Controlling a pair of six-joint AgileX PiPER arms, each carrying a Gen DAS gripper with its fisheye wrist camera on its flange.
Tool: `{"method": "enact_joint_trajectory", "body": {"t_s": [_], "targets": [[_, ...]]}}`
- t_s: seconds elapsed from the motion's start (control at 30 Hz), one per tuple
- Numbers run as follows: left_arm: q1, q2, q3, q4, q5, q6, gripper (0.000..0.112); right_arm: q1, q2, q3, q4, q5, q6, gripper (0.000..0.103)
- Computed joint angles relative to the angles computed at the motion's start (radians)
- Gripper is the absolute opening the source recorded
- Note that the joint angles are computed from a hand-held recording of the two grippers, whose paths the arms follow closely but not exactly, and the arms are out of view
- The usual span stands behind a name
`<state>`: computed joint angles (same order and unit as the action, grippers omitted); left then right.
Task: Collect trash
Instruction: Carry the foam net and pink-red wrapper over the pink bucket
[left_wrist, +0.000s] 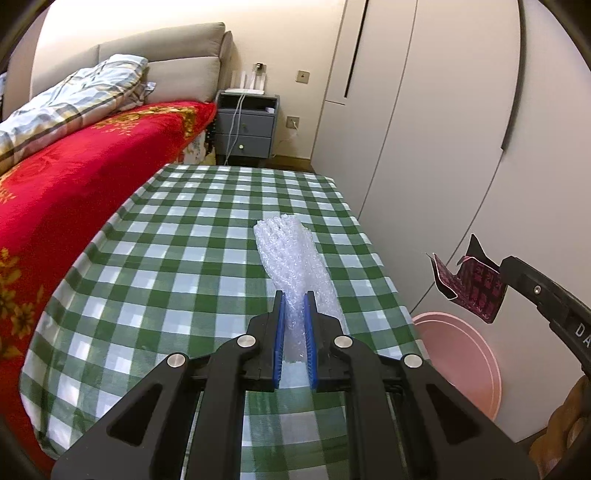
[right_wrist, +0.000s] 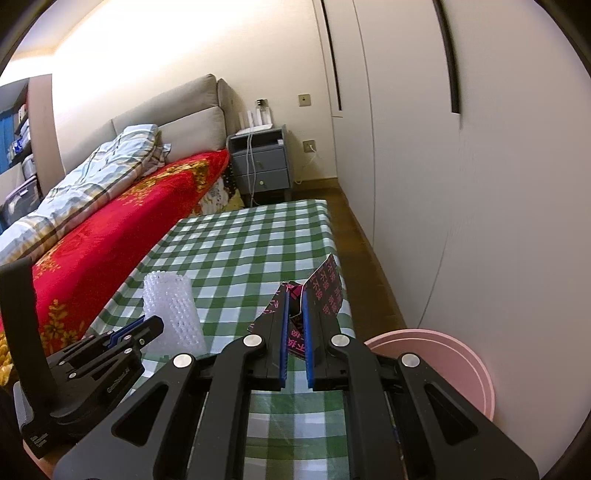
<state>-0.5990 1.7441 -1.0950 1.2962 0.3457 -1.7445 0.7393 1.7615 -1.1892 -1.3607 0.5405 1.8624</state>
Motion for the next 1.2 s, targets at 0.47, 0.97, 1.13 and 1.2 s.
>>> {"method": "enact_joint_trajectory", "body": {"t_s": [0.47, 0.97, 1.13, 1.2], "targets": [[-0.029, 0.044, -0.047, -0.004, -0.02, 0.012, 0.01, -0.026, -0.014, 0.034, 0.005, 0.018, 0.018, 0.007], [-0.051, 0.119, -0.132, -0.02, -0.083, 0.04, 0.01, -0.064, -0.05, 0.085, 0.039, 0.061, 0.034, 0.007], [-0.069, 0.148, -0.167, -0.028, -0.103, 0.047, 0.01, -0.083, -0.073, 0.111, 0.051, 0.079, 0.044, 0.007], [-0.076, 0.16, -0.18, -0.032, -0.111, 0.051, 0.01, -0.09, -0.082, 0.121, 0.058, 0.089, 0.046, 0.007]]}}
